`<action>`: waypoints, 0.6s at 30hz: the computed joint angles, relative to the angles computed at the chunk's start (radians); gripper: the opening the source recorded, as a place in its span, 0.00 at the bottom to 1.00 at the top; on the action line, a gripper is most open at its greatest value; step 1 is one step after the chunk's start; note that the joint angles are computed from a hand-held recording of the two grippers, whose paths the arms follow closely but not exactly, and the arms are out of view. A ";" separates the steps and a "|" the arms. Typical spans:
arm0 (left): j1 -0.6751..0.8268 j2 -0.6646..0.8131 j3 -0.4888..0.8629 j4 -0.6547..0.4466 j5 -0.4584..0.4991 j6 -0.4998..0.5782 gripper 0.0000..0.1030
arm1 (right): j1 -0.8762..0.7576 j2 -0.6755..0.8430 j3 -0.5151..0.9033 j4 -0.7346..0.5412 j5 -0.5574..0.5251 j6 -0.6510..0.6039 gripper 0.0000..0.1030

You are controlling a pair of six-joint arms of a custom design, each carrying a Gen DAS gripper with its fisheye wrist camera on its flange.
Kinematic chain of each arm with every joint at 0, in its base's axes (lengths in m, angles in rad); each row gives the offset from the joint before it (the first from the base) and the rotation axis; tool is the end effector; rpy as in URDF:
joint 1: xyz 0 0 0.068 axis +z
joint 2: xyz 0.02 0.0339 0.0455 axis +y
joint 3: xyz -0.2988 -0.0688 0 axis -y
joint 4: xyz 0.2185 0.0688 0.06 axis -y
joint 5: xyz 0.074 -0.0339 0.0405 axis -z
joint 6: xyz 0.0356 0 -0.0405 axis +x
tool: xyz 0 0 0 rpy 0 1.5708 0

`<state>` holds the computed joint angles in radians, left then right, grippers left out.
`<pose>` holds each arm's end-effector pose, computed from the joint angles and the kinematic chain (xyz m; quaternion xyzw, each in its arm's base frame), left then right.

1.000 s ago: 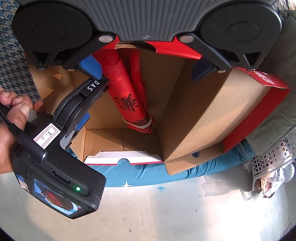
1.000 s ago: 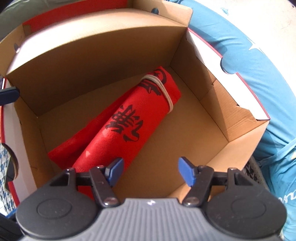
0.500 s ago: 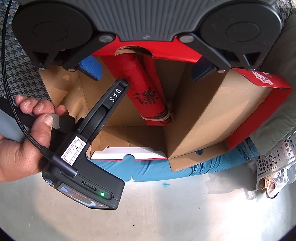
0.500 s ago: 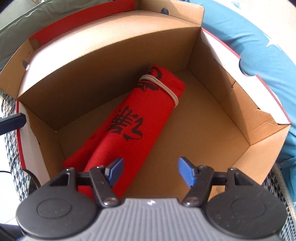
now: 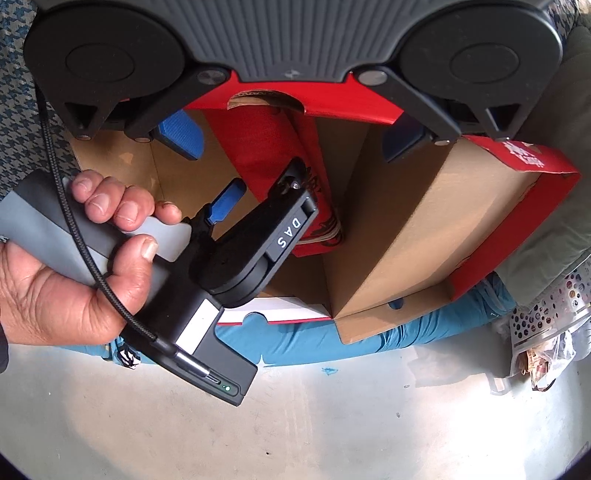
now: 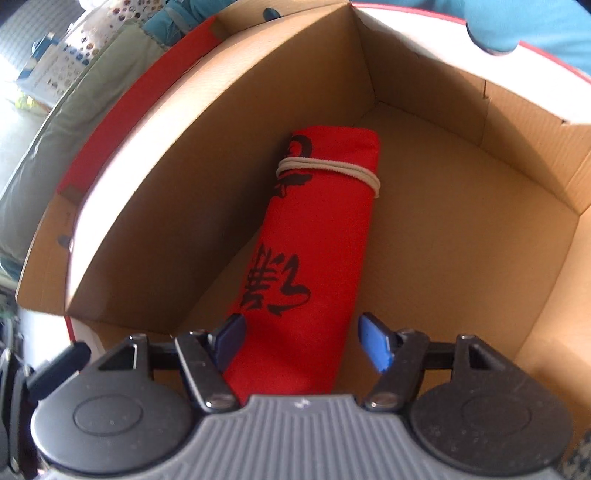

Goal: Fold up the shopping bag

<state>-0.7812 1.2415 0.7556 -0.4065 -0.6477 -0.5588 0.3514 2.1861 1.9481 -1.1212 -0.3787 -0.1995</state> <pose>0.1634 -0.1318 0.2675 -0.0060 0.9002 0.0393 0.4336 0.4099 0.1643 0.2596 -0.2848 0.9344 0.1945 0.0892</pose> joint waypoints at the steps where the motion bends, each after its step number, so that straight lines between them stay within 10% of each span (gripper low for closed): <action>1: 0.001 0.002 0.001 -0.001 0.000 -0.001 1.00 | 0.002 0.005 0.001 0.003 -0.002 0.009 0.61; 6: -0.003 0.010 0.001 0.001 -0.004 -0.001 1.00 | 0.012 -0.030 -0.049 0.052 0.029 0.068 0.39; 18: 0.001 0.037 0.010 0.003 -0.014 -0.005 1.00 | 0.006 -0.172 -0.307 0.335 0.147 0.421 0.40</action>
